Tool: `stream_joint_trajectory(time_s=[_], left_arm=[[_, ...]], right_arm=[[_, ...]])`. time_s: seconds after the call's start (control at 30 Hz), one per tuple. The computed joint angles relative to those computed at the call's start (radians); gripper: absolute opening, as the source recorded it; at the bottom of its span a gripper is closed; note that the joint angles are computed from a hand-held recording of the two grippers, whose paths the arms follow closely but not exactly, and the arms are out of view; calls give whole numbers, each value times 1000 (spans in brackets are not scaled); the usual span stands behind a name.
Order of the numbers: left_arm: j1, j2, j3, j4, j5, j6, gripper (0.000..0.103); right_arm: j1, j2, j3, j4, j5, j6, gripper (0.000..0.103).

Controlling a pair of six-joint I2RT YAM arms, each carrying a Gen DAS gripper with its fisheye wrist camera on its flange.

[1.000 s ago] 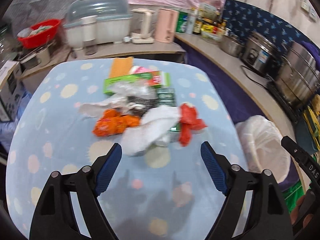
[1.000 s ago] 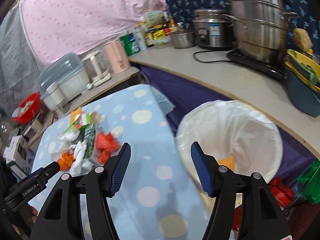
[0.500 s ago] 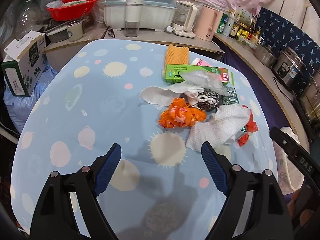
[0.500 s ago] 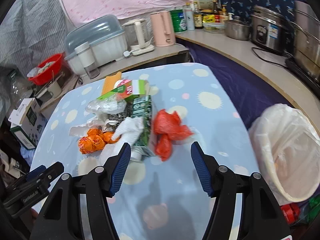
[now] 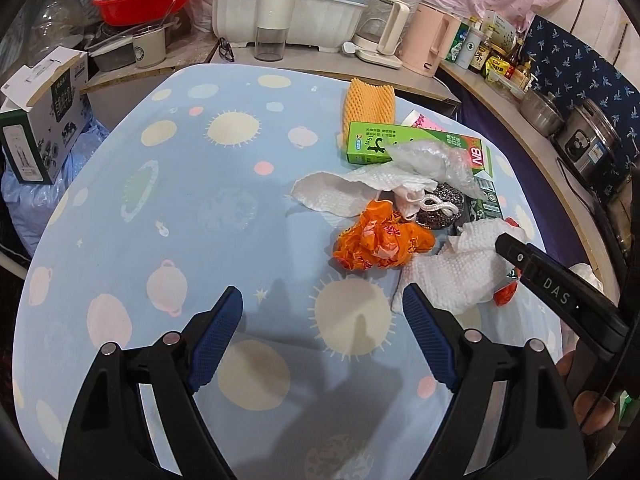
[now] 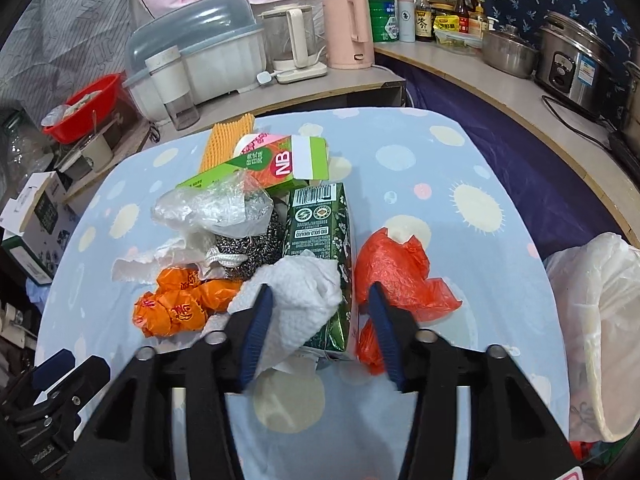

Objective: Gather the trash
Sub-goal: 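Grasp the white paper towel with the right tool while the left tool grasps the orange wrapper, then carry the paper towel and orange wrapper into the bin and open both tools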

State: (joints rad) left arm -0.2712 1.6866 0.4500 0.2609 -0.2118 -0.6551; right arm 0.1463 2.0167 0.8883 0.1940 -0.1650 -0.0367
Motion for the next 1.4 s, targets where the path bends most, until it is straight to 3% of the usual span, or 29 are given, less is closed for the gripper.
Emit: stream_joint_trajectory(time_s=[0.17,0.57,0.83,0.9,1.0,1.4], left_arm=[[3,42,33,9,9,11,78],[26,209,180,43,76,35,78],[3,292,259,31,77,74,47],[-12,279,247,41,66,77,38],[-38,248,228,31,60,76,35],[-248,7,133,-91,-40,7,34]], right_arm=[[3,-35,-37,18,8,-8,9],[-142,-292,-193,-39,-168,-35,7],[-259,-358,-248,-93,-213,-84,7],[-286,-363,-257,-99,-221,-98,7],[-323,-381,-269,-111,-235,-114,8],[-532,-508,-307,-193,-348,-209,7]])
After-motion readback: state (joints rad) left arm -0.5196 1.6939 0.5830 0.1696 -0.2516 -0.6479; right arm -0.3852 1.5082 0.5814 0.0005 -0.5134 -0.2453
